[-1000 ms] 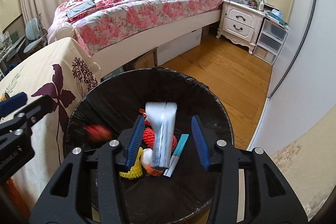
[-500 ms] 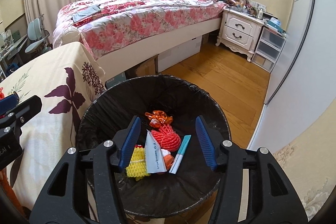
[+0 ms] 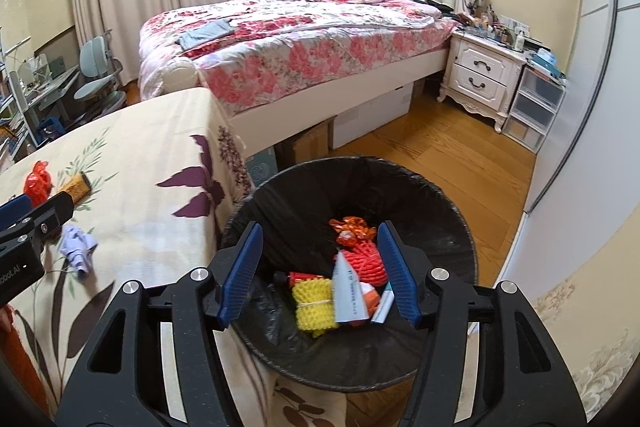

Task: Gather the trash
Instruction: 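Move both grippers back from the bin to the table, then lower the right gripper onto the lavender cloth and close it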

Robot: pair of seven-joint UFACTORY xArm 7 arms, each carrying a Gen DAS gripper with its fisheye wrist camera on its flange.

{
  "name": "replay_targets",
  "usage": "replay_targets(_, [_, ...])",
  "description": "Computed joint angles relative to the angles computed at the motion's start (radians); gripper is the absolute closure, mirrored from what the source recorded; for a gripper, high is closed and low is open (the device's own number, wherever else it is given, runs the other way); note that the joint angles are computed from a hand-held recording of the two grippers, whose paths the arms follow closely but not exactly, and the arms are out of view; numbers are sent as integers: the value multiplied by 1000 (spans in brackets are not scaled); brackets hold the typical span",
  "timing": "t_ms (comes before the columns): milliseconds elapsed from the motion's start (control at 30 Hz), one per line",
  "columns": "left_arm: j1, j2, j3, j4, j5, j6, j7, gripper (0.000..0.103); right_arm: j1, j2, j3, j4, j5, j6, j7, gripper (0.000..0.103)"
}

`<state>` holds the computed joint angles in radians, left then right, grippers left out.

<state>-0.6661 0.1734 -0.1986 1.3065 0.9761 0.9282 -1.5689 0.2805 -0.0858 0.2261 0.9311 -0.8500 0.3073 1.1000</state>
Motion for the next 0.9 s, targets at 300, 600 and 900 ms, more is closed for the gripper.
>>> replay_targets(300, [68,-166,-37,-202,-44,23,-65,24,65,29,27,40,62,-15,-71,45])
replay_targets(600, [161,-300,-92,-355,-100,23,-98,24,154,87,30,101,124,-28,-169,45])
replay_targets(900, [215,-351,-125,-416,-131,7,-102,24,255,187,6,188,211,-6,-290,45])
